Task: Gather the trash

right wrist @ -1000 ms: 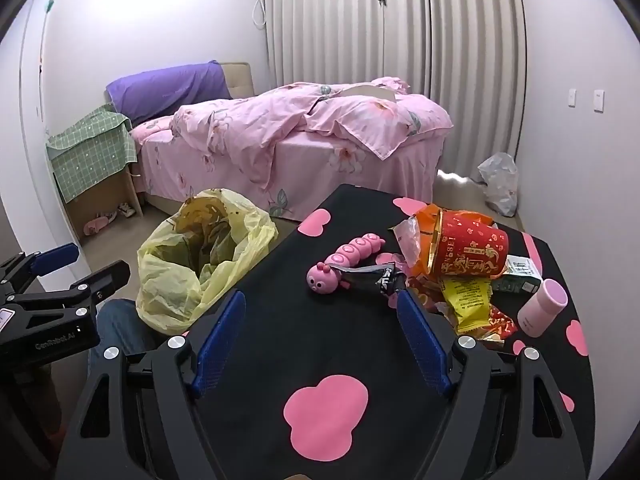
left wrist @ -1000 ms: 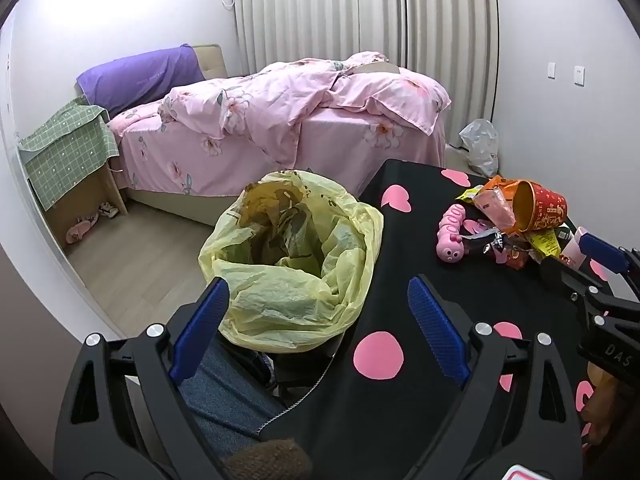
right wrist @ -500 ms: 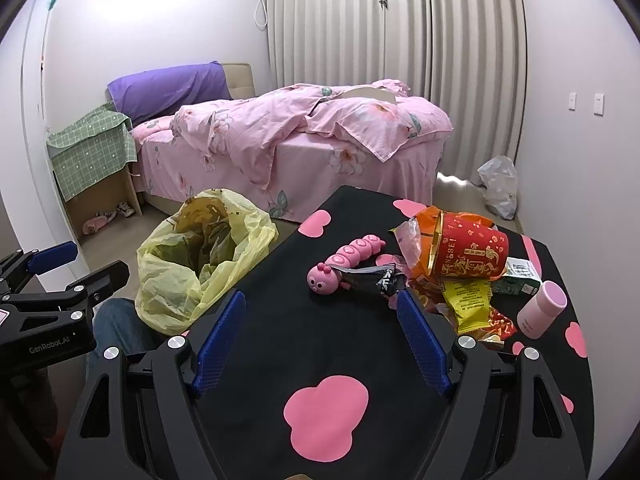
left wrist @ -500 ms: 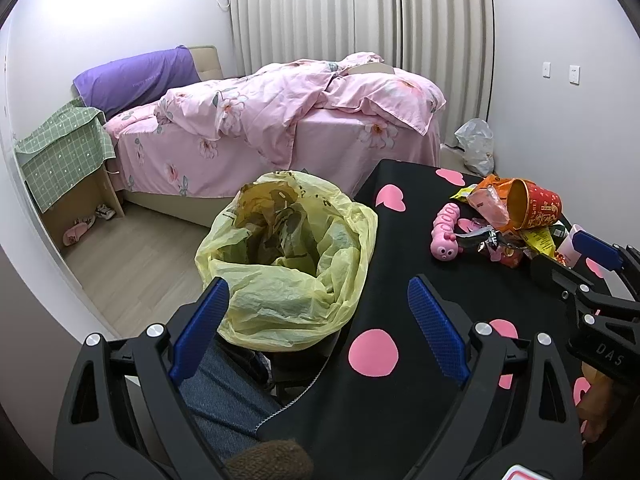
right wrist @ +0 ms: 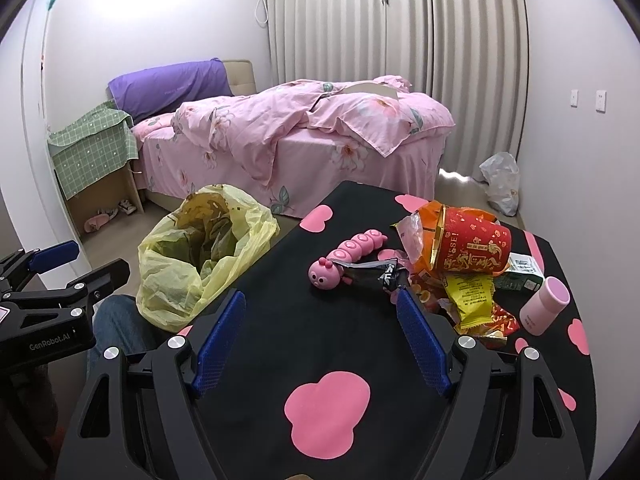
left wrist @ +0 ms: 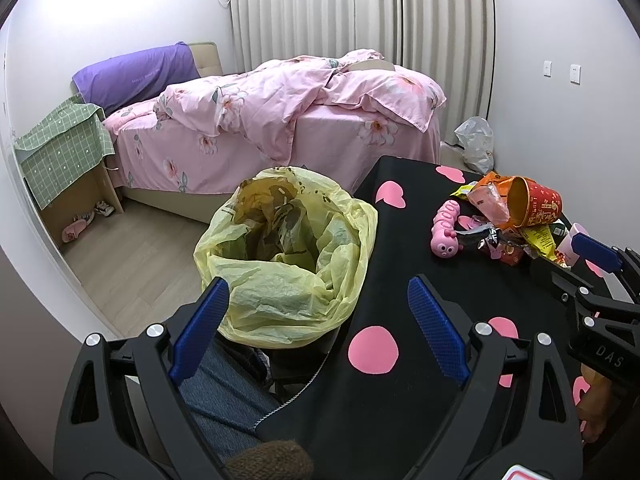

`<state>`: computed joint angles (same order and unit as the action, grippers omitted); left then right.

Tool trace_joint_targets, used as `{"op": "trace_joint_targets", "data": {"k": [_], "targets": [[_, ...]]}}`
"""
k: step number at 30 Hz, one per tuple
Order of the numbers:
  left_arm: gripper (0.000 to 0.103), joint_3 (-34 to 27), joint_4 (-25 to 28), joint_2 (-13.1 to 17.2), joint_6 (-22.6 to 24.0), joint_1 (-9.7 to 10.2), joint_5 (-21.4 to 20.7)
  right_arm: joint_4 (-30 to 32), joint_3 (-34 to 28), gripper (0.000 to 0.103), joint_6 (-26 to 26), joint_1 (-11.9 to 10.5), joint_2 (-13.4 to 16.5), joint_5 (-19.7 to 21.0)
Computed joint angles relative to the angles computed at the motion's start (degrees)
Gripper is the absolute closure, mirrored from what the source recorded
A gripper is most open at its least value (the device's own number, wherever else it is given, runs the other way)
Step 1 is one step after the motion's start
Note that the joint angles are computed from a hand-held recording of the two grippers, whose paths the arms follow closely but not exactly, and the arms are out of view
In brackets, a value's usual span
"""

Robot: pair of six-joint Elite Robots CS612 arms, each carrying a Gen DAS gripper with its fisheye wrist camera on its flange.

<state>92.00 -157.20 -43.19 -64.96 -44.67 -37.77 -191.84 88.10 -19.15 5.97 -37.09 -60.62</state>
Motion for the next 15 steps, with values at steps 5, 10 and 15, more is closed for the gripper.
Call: {"op": "trace_joint_targets", "data": {"k": [5, 10, 15], "targets": [[0.016, -0.3, 0.0, 0.2, 0.5, 0.12, 0.3, -0.2, -0.1, 0.028, 0.3, -0.1, 0.1, 0.1], [0.016, -0.2, -0.2, 0.2, 0.6, 0.18, 0.2, -0.2, 0.0, 0.028, 0.4, -0.1, 0.1, 0.1], [0.016, -0.2, -0.1, 0.2, 0.7, 0.20, 0.2, -0.1, 0.0, 0.028, 0.2, -0.1, 0.1, 0.1]]}}
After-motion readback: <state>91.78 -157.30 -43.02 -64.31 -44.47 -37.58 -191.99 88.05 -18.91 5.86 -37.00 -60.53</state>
